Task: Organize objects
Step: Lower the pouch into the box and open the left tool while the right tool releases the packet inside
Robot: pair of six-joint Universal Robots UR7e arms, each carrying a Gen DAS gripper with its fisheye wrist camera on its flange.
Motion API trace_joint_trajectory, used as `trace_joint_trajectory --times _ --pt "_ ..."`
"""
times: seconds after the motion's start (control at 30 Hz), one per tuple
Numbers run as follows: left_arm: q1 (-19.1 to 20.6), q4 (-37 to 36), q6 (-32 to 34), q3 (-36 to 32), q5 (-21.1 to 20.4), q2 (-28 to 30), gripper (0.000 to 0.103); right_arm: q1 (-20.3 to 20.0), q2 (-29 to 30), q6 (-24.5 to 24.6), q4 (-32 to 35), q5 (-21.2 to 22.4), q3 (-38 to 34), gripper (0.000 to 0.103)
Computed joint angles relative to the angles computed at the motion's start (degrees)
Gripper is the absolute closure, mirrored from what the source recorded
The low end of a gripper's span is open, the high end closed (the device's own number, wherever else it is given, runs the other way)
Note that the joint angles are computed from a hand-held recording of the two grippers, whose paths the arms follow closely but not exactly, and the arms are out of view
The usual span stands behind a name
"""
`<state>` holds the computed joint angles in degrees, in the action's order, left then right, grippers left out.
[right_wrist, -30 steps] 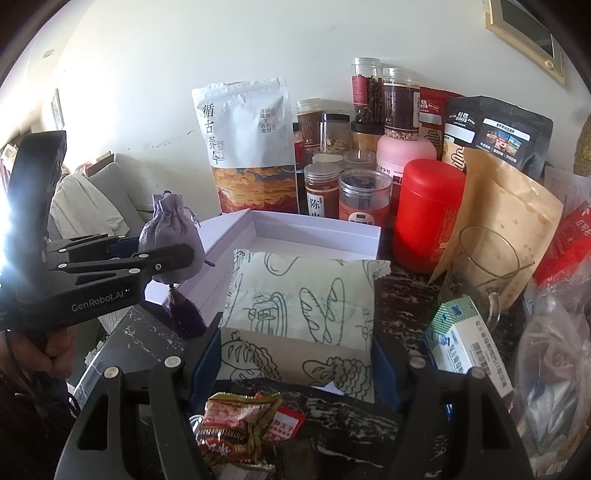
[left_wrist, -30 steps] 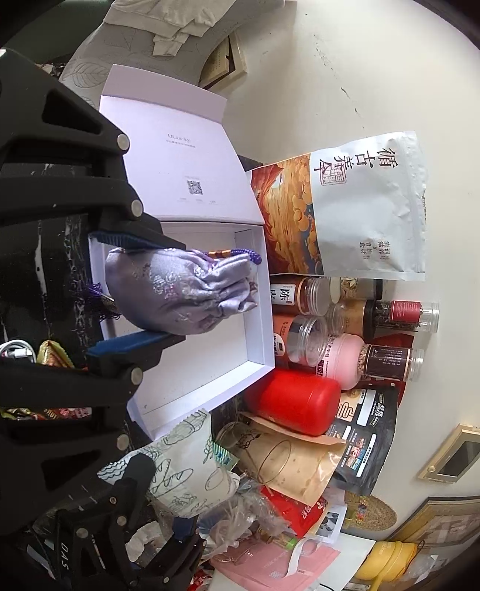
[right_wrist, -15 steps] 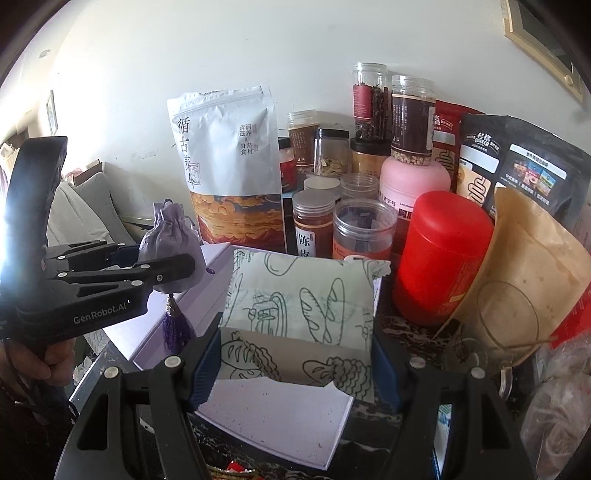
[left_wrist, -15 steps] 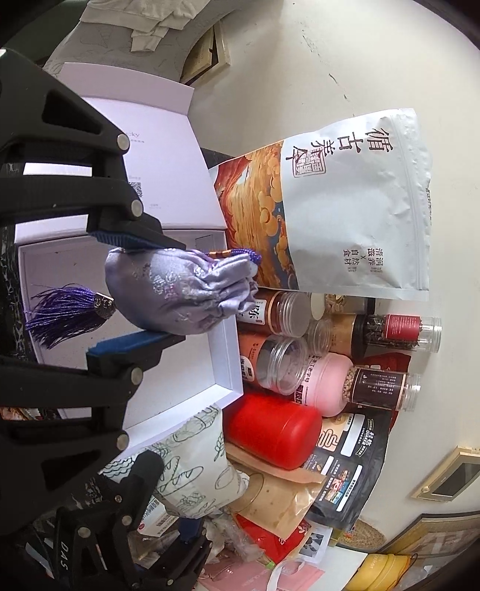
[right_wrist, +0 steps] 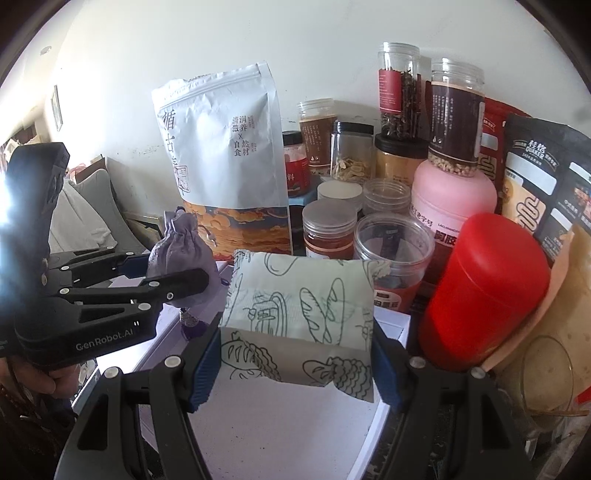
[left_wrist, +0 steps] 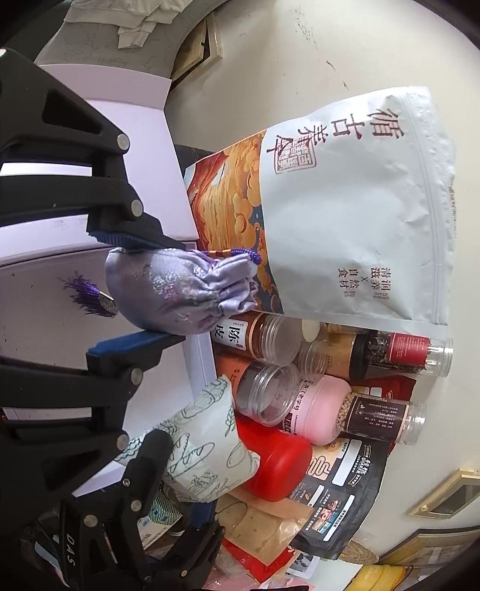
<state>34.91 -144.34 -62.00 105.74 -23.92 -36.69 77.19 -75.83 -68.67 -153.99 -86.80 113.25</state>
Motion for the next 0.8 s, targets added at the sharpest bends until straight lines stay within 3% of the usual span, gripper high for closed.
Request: trace_joint_trajectory --times 0.13,0.23,0.4,0.63,0.8 --pt "2.1 -3.1 3.9 -1.3 -1.0 1.7 0.066 0.2 2.2 -0.5 -1.2 -1.5 -0.7 0.032" --pt "3.6 0.1 3.1 -3.4 -1.7 2.8 0.066 0.0 3.8 -0.2 -1.4 -2.9 -1.6 0.032" --pt "5.3 -2.3 6.6 -5.1 -3.9 4.7 0.066 -0.3 6.1 0.0 -2.6 -5.0 -2.6 0.032" --pt "7.0 2.8 5.0 -7.8 -5.2 6.4 0.065 -0.4 8.2 0.0 -3.6 -7.0 -3.1 0.032" --pt "8.1 -0.4 6.0 -7.3 -7.5 6.5 0.065 -0.2 9.3 0.4 -5.3 -8.8 -3.2 0.031"
